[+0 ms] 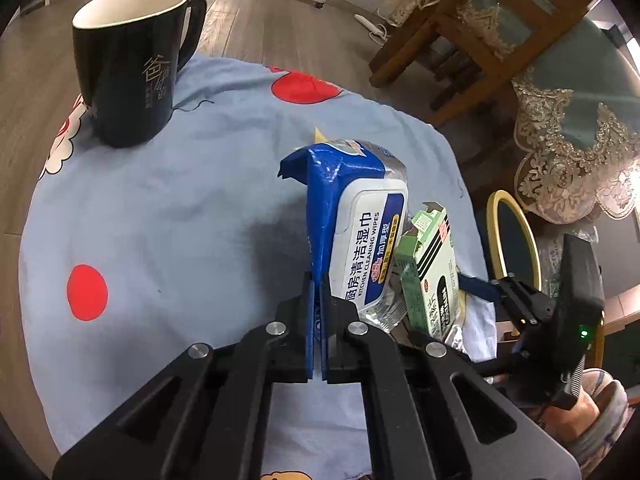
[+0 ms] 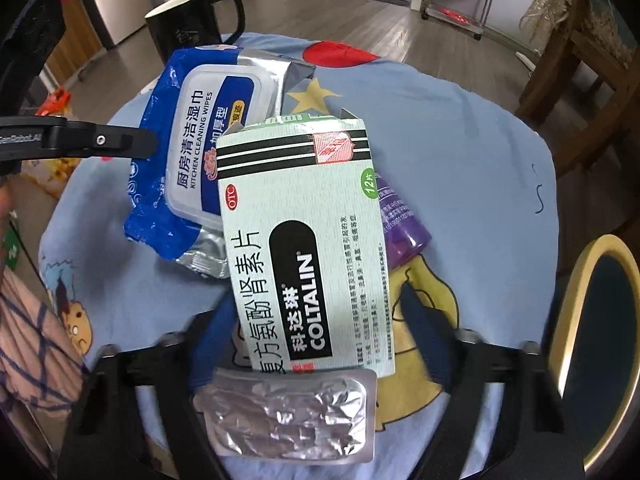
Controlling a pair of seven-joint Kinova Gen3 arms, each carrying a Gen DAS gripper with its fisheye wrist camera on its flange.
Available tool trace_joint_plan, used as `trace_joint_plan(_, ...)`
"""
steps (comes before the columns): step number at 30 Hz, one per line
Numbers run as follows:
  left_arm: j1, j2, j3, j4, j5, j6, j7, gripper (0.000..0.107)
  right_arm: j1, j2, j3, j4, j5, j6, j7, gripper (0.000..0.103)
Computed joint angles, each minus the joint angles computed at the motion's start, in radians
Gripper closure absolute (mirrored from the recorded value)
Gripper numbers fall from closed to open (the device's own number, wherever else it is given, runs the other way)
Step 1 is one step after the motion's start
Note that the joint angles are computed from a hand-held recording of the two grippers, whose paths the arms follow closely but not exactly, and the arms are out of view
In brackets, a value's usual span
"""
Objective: Collect trash
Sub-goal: 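Grasp the blue wet-wipe pack with the left gripper while the right gripper grasps the COLTALIN box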
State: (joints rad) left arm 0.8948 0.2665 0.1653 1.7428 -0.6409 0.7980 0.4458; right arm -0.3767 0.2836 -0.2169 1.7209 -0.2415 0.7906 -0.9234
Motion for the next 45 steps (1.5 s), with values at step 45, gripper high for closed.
trace_joint_plan(45,0.061,0.126,-0.018,-0.381,-0.148,0.169,-0.181,0.107,0.311,-0.201,0.152,0.154,-0.483,-0.079,0.213,0.031)
